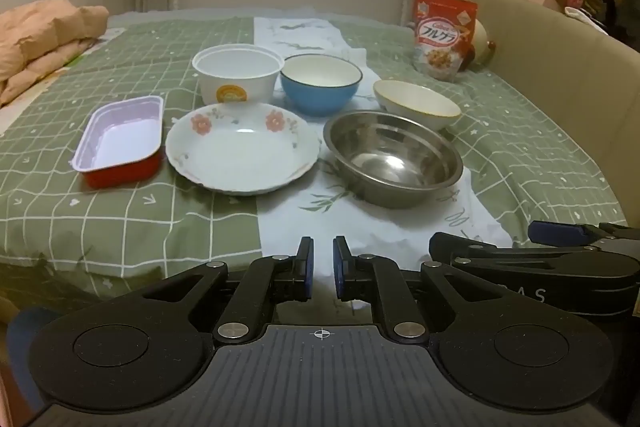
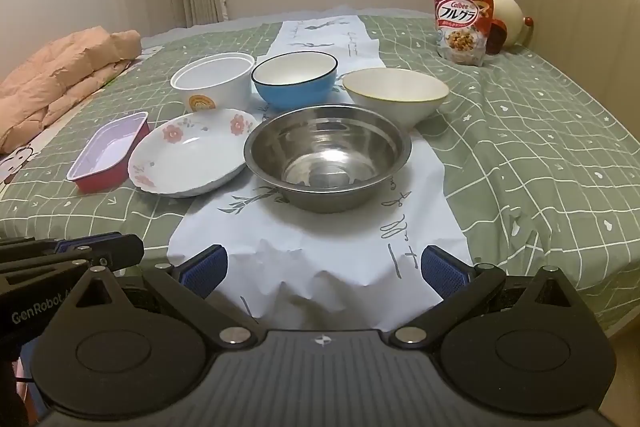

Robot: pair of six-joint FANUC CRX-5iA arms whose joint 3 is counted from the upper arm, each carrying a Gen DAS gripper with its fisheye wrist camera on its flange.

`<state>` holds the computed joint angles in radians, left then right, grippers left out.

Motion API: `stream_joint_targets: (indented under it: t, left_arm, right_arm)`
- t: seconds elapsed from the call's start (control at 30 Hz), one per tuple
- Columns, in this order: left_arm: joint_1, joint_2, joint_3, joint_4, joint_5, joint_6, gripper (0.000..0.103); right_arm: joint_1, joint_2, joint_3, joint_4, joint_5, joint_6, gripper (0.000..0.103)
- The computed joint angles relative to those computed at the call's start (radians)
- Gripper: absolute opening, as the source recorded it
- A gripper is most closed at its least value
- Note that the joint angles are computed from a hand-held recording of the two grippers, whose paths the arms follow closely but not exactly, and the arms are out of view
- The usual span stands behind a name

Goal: Organize plates and bowls

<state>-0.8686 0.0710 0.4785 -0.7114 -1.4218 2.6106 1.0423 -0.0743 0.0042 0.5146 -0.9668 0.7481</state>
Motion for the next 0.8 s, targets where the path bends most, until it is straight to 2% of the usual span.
stream_joint_targets:
  t: [0.8]
  left_arm:
    - [0.003,-0.004,-0.001,0.004,-0.001,0.002,0.013]
  right_arm:
    - [0.001,0.003,0.014,0.003,0.003,-0.001,0.103]
